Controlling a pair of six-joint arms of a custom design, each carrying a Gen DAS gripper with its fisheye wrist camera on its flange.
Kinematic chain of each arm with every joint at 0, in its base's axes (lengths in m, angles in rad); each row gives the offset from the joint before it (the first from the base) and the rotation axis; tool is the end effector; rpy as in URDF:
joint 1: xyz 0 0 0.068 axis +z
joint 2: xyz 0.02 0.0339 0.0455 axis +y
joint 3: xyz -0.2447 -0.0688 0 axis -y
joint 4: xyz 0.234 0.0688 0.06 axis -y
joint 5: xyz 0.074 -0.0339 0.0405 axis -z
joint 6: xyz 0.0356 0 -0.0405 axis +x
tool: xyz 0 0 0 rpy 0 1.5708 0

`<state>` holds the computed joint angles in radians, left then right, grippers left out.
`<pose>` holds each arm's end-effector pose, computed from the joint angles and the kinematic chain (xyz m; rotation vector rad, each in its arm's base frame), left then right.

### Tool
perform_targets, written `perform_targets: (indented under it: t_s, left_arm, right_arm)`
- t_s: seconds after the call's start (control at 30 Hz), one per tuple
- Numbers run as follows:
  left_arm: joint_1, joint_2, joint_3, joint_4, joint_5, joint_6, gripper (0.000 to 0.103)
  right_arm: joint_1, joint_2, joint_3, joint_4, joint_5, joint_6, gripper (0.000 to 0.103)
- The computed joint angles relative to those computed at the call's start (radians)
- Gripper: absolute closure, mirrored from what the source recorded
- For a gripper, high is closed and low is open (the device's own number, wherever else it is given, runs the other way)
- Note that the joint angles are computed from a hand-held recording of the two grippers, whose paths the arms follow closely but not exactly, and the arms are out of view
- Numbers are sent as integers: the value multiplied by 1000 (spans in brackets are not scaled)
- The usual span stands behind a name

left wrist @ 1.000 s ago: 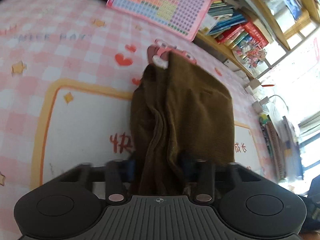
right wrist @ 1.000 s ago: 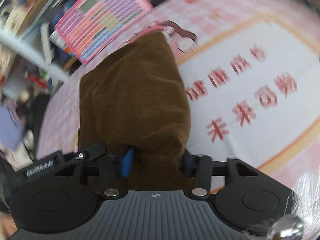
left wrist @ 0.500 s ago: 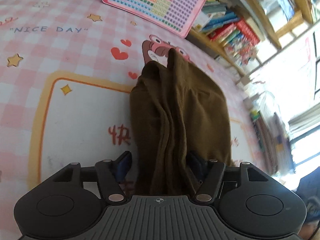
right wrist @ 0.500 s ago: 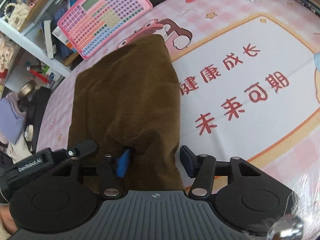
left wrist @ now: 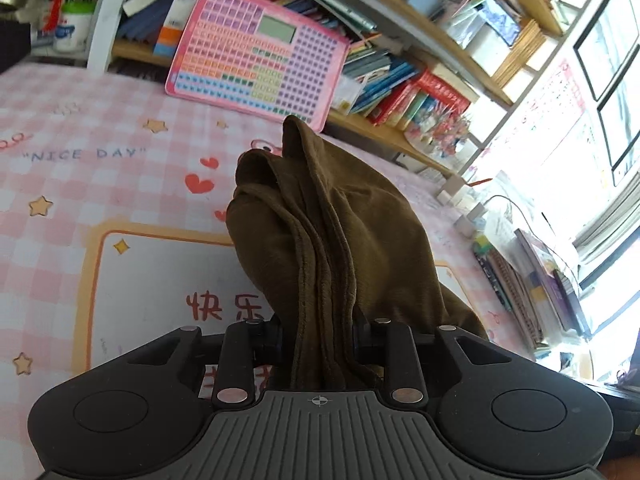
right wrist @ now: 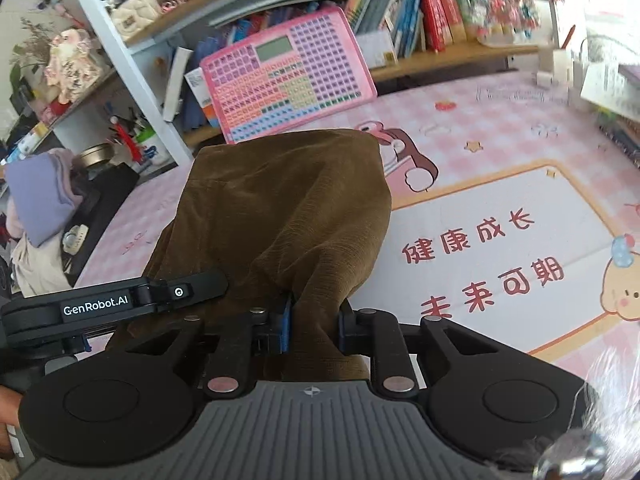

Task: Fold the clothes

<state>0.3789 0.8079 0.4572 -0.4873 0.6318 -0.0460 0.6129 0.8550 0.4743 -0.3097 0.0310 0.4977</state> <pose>0.1564 0.0396 0.1900 -0.1996 2.2709 -0.5853 0.1507 0.1046 0.1971 -0.1167 2.3185 0.5459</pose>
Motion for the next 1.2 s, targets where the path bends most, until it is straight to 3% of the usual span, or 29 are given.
perform_targets:
  t_s: [0.17,0.4,0.7,0.97,1.2]
  left_arm:
    - [62,-84,-1,-123,39,93,77]
    - [137,-152,9,-204,96,171,77]
    - [108,-167,-5,-194,93,132,76]
    - [61,-95,-17,-98,32,65,76]
    - [20,88,22,75,-72,-8,76]
  right_arm:
    - [128,-73,-14,-64,112,50,84]
    - [242,-111,-8,-95,225,77,84]
    - [261,-130,9,-145,259,76,84]
    - [161,-53,8,-70,154,4,84]
    - [-10,200,72,124,-53,-128,84]
